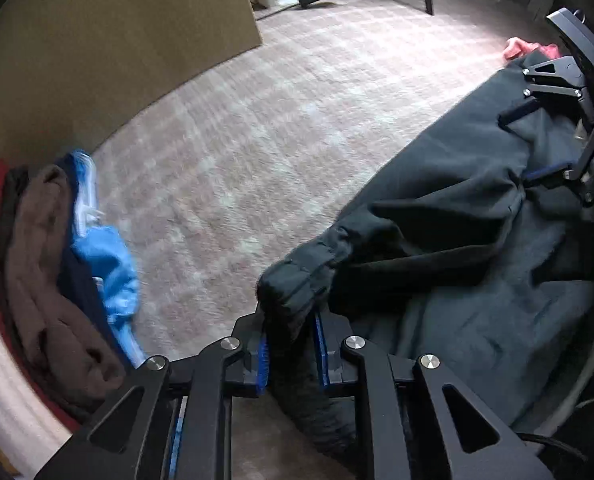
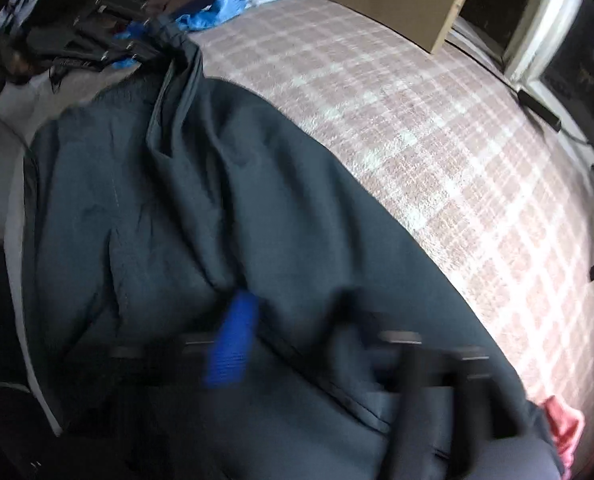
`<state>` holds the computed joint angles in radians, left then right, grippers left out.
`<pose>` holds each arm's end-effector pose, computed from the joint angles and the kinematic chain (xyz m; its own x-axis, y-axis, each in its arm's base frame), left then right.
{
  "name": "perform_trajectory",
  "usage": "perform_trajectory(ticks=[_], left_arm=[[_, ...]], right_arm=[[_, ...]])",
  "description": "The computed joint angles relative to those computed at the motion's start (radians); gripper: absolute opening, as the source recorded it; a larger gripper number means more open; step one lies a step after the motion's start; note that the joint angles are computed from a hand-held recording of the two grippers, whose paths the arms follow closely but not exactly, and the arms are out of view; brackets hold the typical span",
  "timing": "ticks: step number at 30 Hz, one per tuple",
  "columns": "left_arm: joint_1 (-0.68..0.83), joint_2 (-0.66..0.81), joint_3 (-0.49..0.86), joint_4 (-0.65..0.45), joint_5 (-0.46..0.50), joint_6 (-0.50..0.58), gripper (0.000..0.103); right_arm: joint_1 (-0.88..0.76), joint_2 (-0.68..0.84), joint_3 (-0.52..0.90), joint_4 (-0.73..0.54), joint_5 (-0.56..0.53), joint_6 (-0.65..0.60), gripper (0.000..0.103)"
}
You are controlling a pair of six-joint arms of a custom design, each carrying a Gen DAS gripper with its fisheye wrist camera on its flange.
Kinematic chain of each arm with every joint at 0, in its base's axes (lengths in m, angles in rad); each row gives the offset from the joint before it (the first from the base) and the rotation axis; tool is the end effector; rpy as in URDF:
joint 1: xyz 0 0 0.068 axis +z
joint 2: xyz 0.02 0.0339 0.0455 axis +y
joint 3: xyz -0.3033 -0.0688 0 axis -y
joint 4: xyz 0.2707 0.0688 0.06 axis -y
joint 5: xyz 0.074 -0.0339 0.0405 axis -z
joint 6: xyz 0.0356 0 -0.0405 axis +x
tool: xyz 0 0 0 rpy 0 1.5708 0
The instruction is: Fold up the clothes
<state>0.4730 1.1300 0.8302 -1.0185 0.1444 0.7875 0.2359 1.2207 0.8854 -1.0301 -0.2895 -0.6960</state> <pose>0.1752 0.0839 0.2594 -0.9050 0.3246 -0.2750 0.3153 0.9457 0.0787 0.2051 0.0598 0.2601 -0.5506 -0.7643 -0.3357 -0.8256 0.5580 0.0837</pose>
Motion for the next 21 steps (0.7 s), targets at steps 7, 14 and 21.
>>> perform_trajectory(ticks=[7,14,21], left_arm=[[0.033,0.048,0.115,0.021,-0.001,-0.122,0.013],[-0.046,0.099,0.15,0.098,-0.159,-0.286,0.048],[0.401,-0.171,0.136,-0.234,0.081,0.119,0.05]], right_arm=[[-0.071,0.131,0.224,0.115,-0.048,0.148,0.006],[-0.116,0.197,0.33,0.069,0.079,0.254,0.022],[-0.248,-0.256,0.227,-0.445,-0.175,0.048,0.043]])
